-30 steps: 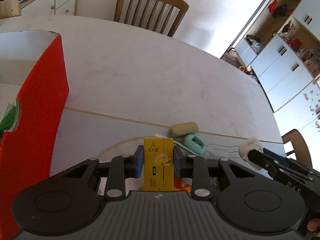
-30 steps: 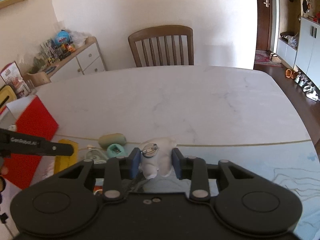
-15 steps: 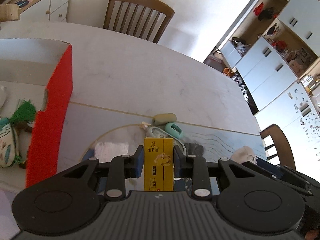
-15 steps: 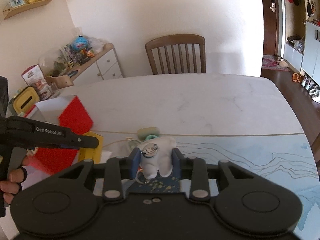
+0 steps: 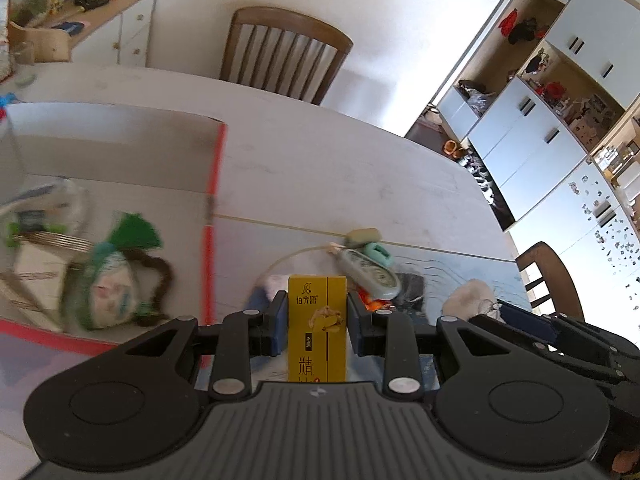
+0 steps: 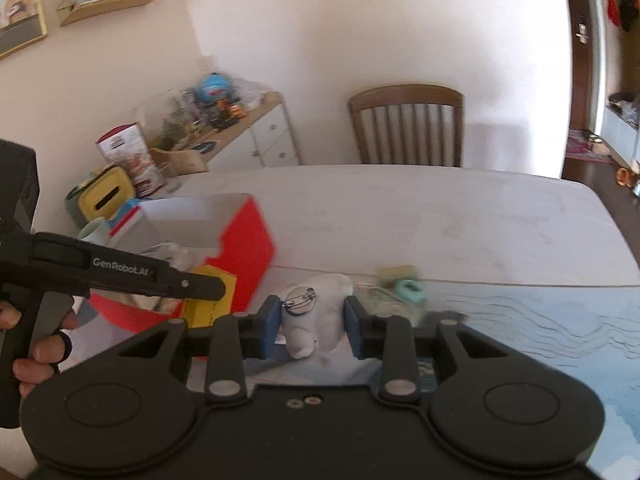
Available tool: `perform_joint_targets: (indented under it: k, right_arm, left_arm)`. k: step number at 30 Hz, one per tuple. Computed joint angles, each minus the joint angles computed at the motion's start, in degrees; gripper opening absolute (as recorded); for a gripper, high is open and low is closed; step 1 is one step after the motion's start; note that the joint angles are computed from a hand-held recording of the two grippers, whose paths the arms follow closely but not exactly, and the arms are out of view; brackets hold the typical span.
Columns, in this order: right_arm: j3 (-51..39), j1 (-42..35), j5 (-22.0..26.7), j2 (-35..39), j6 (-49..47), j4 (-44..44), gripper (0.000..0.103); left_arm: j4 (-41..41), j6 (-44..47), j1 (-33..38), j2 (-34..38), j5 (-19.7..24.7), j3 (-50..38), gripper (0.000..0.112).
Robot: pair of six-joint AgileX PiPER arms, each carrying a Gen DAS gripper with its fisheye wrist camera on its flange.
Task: Organize objects
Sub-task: 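Carry yellow box and white cloth into the red box and open both tools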
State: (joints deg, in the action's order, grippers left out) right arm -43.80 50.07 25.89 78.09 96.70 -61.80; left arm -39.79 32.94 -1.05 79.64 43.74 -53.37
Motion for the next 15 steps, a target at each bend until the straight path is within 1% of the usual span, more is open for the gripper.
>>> perform_joint_targets:
  k: [3, 6, 8, 15]
  right_arm:
    - [-4.3, 2.8, 1.0, 3.7, -0.4, 0.4, 0.033]
    - [-8.7, 4.8, 2.3, 7.3, -1.7, 0.9, 0.033]
    - [-13.2, 6.6, 5.3, 10.8, -4.6, 2.4, 0.033]
    - [-26.2, 9.8, 10.3, 20.7, -10.2, 1.6, 0.033]
  left_arm:
    - [-0.6, 3.9, 5.2, -0.8, 3.7, -0.8, 0.029]
    - [-0.4, 7.0, 9.5, -1.3, 5.8, -1.8, 0.029]
    - [-0.4, 9.0, 12.0, -1.5, 6.6, -2.7, 0.029]
    - [-0.2, 15.1, 19.4, 1.0, 8.6, -7.6, 0.029]
